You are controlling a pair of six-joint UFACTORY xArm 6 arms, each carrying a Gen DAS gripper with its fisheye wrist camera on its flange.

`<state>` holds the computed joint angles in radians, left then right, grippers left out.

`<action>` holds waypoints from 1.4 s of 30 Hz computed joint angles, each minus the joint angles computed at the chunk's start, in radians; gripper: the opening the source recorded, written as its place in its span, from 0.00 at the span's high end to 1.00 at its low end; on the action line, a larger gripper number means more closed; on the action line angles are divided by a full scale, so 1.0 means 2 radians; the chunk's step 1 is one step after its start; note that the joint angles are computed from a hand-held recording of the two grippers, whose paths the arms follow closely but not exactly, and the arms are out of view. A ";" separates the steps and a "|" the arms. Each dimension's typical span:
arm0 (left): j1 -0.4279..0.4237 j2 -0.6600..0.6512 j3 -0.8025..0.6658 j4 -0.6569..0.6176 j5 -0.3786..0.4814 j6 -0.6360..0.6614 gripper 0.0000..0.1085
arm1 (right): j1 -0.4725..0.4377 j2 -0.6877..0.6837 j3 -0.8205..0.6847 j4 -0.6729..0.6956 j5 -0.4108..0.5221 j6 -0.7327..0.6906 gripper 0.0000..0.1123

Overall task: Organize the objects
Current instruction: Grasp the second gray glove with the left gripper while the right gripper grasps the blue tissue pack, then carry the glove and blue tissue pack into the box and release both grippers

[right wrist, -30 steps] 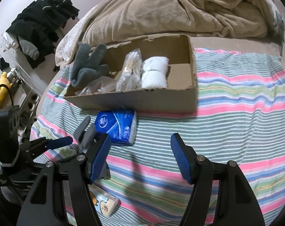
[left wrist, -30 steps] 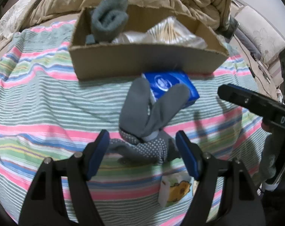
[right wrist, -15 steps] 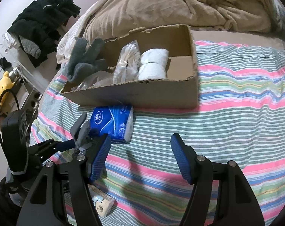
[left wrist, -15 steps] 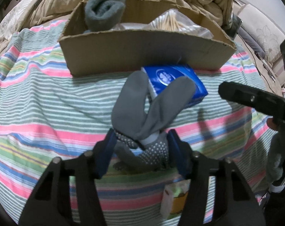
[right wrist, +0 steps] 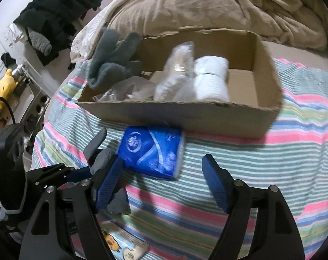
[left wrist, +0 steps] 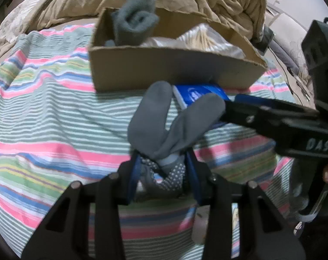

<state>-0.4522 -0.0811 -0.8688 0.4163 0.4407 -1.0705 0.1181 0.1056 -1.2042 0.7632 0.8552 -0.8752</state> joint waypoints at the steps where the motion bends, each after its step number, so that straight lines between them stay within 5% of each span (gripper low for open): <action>1: 0.002 -0.007 0.006 0.004 -0.001 -0.004 0.62 | 0.006 0.000 0.000 -0.003 -0.003 0.002 0.30; 12: 0.024 -0.063 0.055 0.012 -0.007 -0.013 0.62 | 0.060 0.000 0.027 -0.081 -0.087 0.036 0.26; 42: 0.010 -0.036 -0.061 0.074 0.045 0.000 0.62 | -0.037 -0.055 -0.002 0.004 -0.041 -0.015 0.30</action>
